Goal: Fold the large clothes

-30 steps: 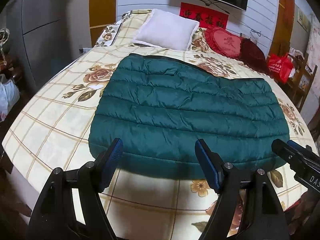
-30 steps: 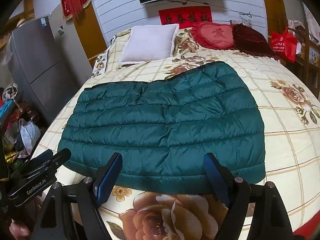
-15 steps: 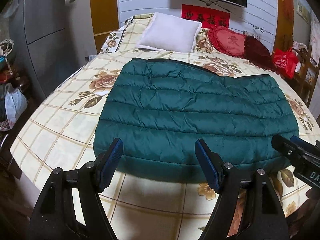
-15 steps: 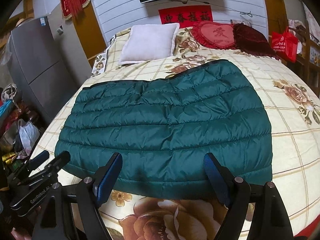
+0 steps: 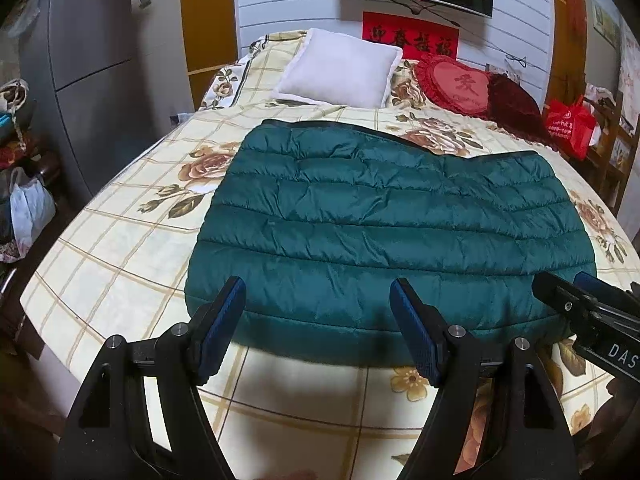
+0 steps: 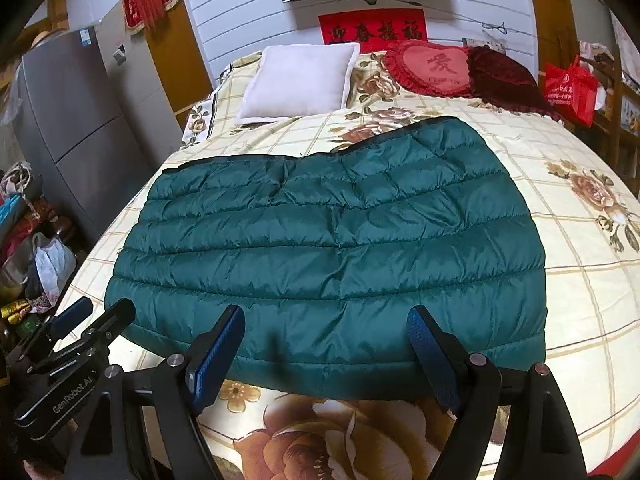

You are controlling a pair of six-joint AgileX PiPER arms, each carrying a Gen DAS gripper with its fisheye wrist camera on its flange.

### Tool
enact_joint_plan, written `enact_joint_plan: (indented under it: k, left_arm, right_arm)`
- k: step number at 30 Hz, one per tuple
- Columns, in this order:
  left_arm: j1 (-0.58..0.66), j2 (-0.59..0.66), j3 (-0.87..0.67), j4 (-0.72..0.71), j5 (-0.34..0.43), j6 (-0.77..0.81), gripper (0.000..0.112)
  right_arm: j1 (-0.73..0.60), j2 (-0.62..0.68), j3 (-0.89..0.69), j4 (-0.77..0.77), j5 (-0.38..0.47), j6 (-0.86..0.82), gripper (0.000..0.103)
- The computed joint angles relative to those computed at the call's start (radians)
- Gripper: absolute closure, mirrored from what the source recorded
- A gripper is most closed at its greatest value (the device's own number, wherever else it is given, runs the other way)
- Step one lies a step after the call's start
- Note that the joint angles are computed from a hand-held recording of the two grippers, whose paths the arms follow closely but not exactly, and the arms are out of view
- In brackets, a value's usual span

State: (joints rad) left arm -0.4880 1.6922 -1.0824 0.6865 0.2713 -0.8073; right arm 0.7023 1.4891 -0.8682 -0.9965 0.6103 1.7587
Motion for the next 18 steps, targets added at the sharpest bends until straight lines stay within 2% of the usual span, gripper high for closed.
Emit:
enact_joint_plan:
  k: [7,18]
  left_arm:
    - [-0.002,0.005,-0.010,0.003,0.007,-0.004,0.037]
    - [0.001,0.019,-0.034,-0.144,0.020,0.131,0.037]
  right_arm:
    - [-0.002,0.008,-0.013,0.016,0.007,-0.022,0.022]
    - [0.018,0.004,-0.020,0.018,0.058,-0.009,0.022]
